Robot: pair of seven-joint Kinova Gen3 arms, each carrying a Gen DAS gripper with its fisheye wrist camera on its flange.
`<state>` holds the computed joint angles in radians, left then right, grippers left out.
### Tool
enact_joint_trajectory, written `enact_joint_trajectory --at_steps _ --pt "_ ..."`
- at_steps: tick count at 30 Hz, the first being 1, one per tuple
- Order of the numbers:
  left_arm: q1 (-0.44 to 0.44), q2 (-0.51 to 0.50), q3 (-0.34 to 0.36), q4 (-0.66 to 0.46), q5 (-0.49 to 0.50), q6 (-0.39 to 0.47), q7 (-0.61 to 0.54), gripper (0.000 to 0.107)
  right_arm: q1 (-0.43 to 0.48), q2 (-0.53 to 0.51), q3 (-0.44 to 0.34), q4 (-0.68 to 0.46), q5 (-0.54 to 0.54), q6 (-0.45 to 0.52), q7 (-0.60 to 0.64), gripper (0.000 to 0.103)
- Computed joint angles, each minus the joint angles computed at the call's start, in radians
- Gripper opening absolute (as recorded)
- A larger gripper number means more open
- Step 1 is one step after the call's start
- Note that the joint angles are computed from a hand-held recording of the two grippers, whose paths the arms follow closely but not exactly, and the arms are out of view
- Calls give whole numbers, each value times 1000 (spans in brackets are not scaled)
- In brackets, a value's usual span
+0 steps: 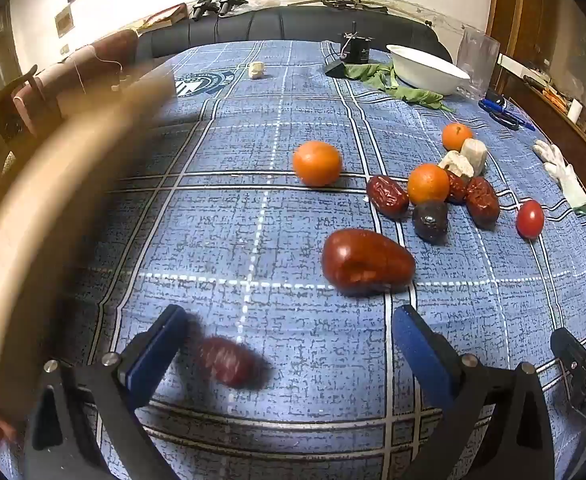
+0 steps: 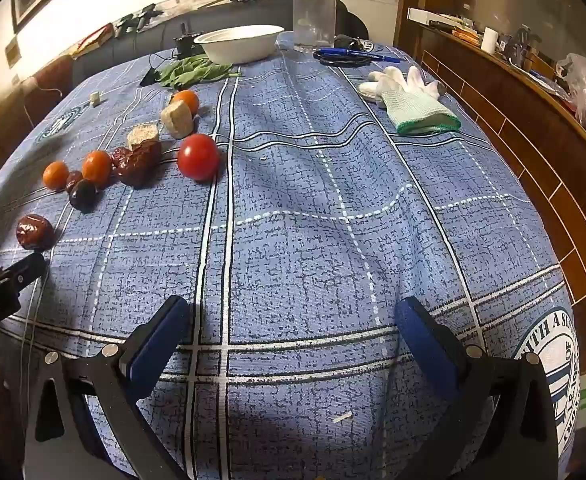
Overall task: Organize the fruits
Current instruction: 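Move both tools toward the fruits on the tablecloth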
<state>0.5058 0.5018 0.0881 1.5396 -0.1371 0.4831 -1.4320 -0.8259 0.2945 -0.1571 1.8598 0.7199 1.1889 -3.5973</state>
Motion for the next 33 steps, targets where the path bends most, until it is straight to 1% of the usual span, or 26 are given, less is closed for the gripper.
enact_joint_trajectory --at_steps 23,26,28,30,31,32,33 --pt "5 0 -5 0 -4 -1 4 103 -3 -4 -4 8 3 -2 -15 103" --pt "6 0 -5 0 -5 0 5 103 -3 1 -3 -1 -3 6 -12 103" --pt "5 1 -4 -3 -4 4 5 103 9 -7 -4 -5 -19 0 13 103" --pt "-2 1 4 -9 3 12 0 103 19 -12 -3 -4 -18 -18 33 103" --pt "-22 3 20 -17 17 19 -17 103 26 -13 -9 -3 -3 -21 40 103" --pt "-40 0 36 -19 35 24 -31 103 15 -12 -13 -6 22 -7 36 103" --pt "-64 -10 54 -6 57 17 -53 103 -15 -6 0 -18 46 23 38 103"
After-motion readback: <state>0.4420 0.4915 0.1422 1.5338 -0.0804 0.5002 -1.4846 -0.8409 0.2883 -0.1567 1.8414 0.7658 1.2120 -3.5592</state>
